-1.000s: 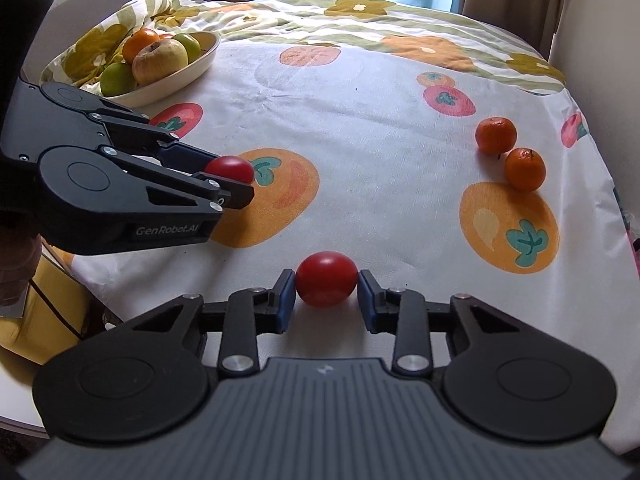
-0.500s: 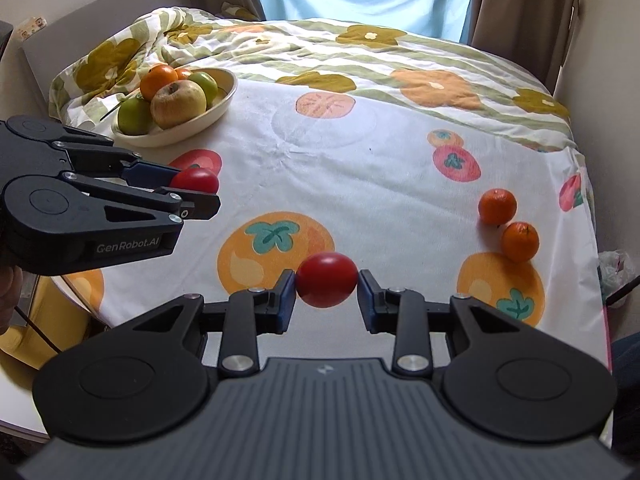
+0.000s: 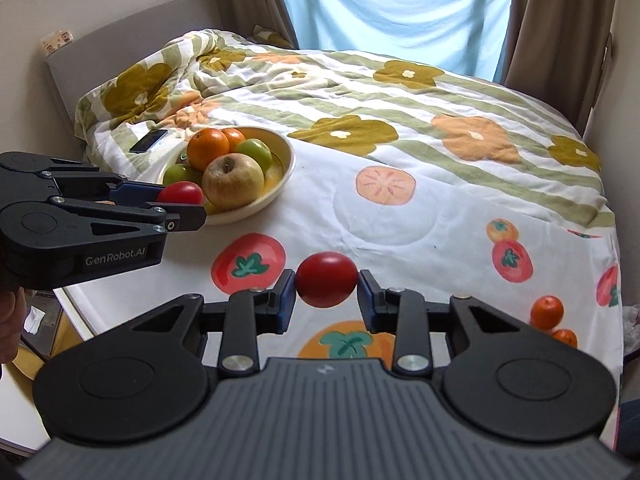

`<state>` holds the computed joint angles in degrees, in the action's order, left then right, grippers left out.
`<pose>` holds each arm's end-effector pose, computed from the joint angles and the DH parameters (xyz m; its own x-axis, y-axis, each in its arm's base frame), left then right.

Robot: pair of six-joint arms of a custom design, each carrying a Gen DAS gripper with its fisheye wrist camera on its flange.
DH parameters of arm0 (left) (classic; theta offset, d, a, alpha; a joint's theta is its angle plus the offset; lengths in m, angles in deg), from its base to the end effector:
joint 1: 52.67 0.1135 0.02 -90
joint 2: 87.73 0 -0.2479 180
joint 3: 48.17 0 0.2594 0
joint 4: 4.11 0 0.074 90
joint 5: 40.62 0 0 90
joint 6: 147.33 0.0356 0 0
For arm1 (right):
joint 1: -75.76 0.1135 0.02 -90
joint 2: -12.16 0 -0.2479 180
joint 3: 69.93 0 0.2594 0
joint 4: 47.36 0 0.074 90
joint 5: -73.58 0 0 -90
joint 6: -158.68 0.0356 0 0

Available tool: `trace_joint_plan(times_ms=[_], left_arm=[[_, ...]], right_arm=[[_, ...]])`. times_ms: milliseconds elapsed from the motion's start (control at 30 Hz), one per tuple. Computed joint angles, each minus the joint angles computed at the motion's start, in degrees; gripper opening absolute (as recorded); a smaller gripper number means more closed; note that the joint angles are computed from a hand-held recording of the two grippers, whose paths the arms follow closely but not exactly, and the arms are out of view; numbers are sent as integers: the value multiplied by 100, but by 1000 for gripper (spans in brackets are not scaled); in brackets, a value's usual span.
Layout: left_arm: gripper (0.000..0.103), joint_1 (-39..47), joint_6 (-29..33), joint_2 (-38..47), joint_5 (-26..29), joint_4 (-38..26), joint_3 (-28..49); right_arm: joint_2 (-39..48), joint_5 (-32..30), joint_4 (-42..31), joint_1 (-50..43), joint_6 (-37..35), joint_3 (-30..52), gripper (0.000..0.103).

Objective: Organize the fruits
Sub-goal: 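Carry both red tomatoes over the fruit bowl with both tools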

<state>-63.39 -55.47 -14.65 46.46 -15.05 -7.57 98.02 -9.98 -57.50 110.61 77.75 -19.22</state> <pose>0.2423 -0.0440 0.1361 -0.6701 0.1599 -0.7248 0.1713 0.9835 0.0586 0.2412 0.1631 0.1337 -0.6552 -0.2654 -0.7073 -0.4048 0.9138 0.0322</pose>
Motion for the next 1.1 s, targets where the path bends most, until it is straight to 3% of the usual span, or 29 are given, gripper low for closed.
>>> trace_joint_plan(times_ms=[300, 500, 1000, 1100], left_arm=[[34, 1406, 748, 648, 771, -109, 779], [34, 2075, 1147, 1701, 1170, -109, 1767], [34, 2596, 1712, 4393, 1441, -583, 4340], [34, 2629, 1827, 4727, 1512, -789, 4678]], right_arm=[[1426, 50, -270, 384, 148, 1767, 48], [2562, 81, -584, 465, 132, 3259, 48], [5407, 88, -1870, 330, 302, 7245, 48], [5733, 96, -2080, 329, 336, 7711, 48]])
